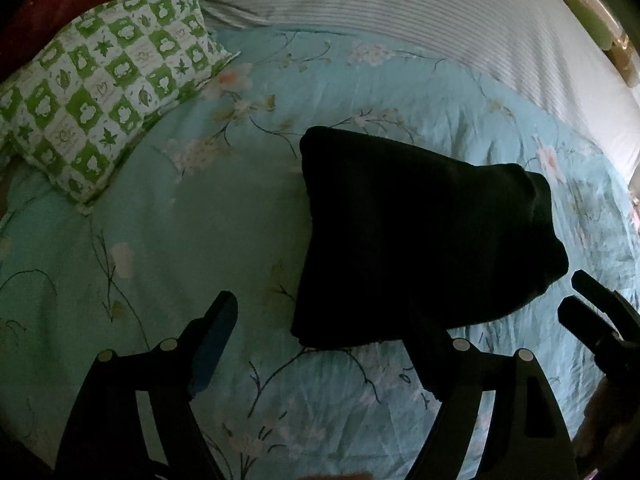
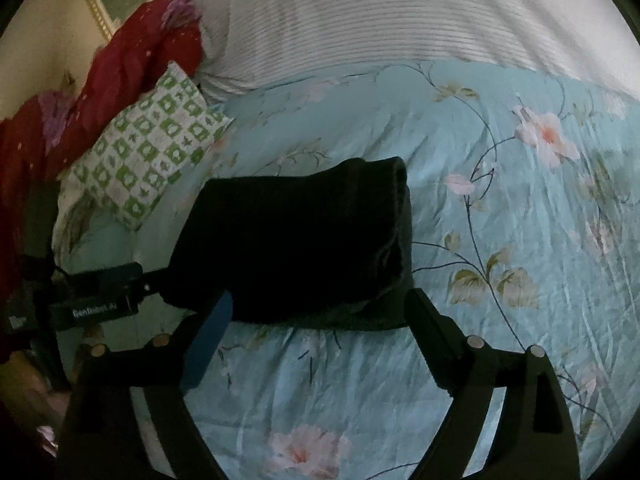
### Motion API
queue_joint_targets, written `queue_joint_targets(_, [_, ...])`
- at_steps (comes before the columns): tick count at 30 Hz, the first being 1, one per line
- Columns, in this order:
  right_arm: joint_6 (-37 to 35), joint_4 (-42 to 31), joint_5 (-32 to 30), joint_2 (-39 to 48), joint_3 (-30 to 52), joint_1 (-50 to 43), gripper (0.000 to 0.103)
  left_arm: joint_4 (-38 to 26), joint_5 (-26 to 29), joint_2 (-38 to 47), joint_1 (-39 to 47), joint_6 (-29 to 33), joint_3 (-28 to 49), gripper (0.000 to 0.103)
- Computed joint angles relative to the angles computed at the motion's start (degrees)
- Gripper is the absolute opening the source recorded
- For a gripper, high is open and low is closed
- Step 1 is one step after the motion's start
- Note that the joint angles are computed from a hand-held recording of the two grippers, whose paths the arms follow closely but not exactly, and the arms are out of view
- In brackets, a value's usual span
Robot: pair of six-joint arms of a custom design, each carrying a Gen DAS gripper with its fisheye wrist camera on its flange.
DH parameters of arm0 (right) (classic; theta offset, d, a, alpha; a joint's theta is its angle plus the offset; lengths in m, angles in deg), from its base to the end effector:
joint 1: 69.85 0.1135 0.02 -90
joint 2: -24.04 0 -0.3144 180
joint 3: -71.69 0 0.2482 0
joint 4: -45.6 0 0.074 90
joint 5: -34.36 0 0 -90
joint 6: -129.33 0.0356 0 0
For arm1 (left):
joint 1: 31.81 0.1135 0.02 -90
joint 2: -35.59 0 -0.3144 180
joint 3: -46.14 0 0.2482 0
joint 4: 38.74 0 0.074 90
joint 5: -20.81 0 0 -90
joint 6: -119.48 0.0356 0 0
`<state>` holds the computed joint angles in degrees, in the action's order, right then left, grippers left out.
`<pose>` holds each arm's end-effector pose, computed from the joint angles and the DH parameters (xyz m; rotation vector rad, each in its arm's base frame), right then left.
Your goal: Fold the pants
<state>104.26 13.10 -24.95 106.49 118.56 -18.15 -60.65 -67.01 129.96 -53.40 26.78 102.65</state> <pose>0.1504 0.1611 0.1837 0.4186 2.4598 0.0515 0.2739 -0.1098 0.1800 0.4444 2.5888 -0.1981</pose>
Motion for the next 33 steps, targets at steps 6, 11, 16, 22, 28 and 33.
queue_joint_targets(6, [1.3, -2.6, 3.4, 2.6, 0.7, 3.2, 0.090, 2.9, -1.3, -1.7, 0.0, -0.9, -3.0, 0.081])
queue_joint_targets(11, [1.6, -4.2, 4.8, 4.2, 1.6, 4.7, 0.092, 4.0, -0.3, -2.5, 0.7, -1.1, -4.5, 0.081])
queue_joint_targets(16, [2.0, -5.2, 6.1, 5.3, 2.4, 5.9, 0.096, 6.0, -1.4, -3.1, 0.3, -1.3, -6.4, 0.082])
queue_joint_targets(22, [2.5, -6.1, 7.3, 7.4, 3.2, 6.9, 0.098, 8.2, -3.5, -4.0, -0.8, -1.1, -8.2, 0.083])
queue_joint_targets(28, [2.8, -5.4, 8.5, 7.7, 2.6, 7.3, 0.098, 9.2, -4.5, -4.4, -1.6, -0.8, -9.3, 0.083])
queue_joint_targets(33, [5.0, -7.2, 12.0, 8.6, 3.4, 8.8, 0.100, 9.7, -4.6, -4.6, -1.9, -0.5, -9.6, 0.083])
